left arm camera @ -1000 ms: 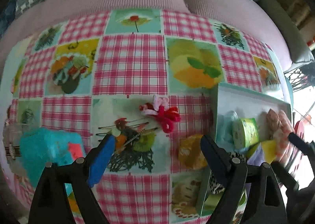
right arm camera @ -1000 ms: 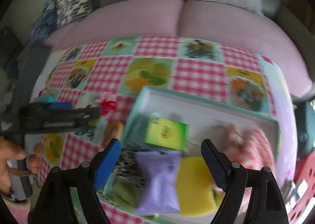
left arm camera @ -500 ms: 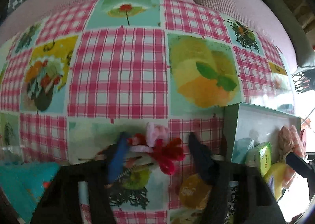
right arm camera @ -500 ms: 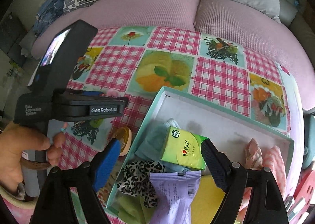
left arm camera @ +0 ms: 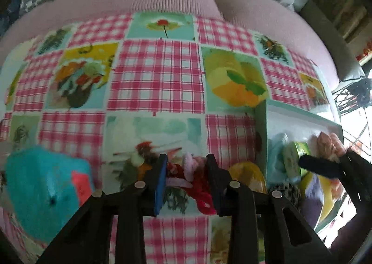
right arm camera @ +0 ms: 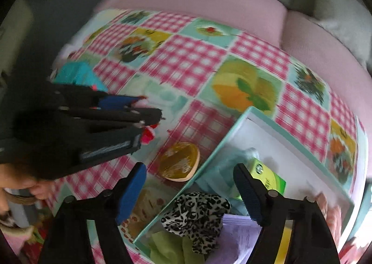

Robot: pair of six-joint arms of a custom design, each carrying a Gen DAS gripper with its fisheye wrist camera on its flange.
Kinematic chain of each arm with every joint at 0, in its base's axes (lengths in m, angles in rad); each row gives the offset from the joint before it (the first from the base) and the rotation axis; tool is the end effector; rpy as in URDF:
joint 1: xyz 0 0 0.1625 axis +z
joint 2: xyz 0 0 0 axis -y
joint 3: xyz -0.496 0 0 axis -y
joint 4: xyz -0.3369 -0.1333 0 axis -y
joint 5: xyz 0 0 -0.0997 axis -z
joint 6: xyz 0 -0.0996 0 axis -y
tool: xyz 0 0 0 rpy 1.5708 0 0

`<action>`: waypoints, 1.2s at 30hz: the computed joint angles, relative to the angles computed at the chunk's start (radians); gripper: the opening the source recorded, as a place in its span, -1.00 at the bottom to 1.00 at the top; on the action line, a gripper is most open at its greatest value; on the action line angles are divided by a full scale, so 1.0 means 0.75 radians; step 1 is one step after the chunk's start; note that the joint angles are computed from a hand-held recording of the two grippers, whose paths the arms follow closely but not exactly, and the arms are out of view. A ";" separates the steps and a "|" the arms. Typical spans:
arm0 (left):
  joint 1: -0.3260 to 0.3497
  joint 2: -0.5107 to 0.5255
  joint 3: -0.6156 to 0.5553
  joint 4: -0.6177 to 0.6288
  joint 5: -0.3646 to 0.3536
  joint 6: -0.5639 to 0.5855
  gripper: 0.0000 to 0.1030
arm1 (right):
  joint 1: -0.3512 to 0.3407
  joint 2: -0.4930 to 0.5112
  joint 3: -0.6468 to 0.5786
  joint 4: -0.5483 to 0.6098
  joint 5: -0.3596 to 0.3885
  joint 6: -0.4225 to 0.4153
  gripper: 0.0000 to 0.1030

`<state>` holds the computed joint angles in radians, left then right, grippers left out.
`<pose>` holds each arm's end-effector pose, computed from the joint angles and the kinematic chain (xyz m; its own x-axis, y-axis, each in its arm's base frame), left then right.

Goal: Organize soft objects
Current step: 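Grasp the pink hair clip with the left gripper while the right gripper grasps the yellow compact, then carry the hair clip and yellow compact into the tray and open both grippers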

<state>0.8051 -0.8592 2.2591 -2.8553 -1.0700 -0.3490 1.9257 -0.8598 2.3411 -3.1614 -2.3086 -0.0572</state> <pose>-0.1953 -0.4645 0.1079 -0.7937 0.3639 -0.4876 0.4438 0.8945 -0.0549 0.2223 -0.4092 0.1404 -0.6984 -0.2413 0.6738 -0.3860 0.9198 -0.0707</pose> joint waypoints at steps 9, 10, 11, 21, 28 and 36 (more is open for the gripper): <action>-0.024 -0.131 0.209 -0.213 -0.023 0.033 -0.34 | 0.005 0.073 -0.025 -0.028 0.007 -0.205 0.45; -0.026 -0.143 0.230 -0.228 -0.022 0.032 -0.34 | 0.004 0.078 -0.031 -0.018 0.005 -0.213 0.45; -0.028 -0.135 0.239 -0.245 -0.021 0.029 -0.34 | 0.004 0.086 -0.036 -0.015 0.001 -0.222 0.45; 0.016 -0.178 0.305 -0.296 -0.029 0.022 -0.34 | 0.017 0.197 -0.092 0.022 -0.147 -0.277 0.11; 0.037 -0.176 0.313 -0.319 -0.050 0.028 -0.34 | 0.024 0.211 -0.088 -0.001 -0.180 -0.275 0.02; -0.017 -0.202 0.317 -0.330 -0.082 0.031 -0.34 | 0.103 0.071 0.007 -0.092 -0.110 -0.166 0.02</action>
<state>0.7926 -1.0103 2.4967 -3.1030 -1.1317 -0.3255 2.0027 -0.8067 2.3462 -3.2305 -2.3911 -0.1819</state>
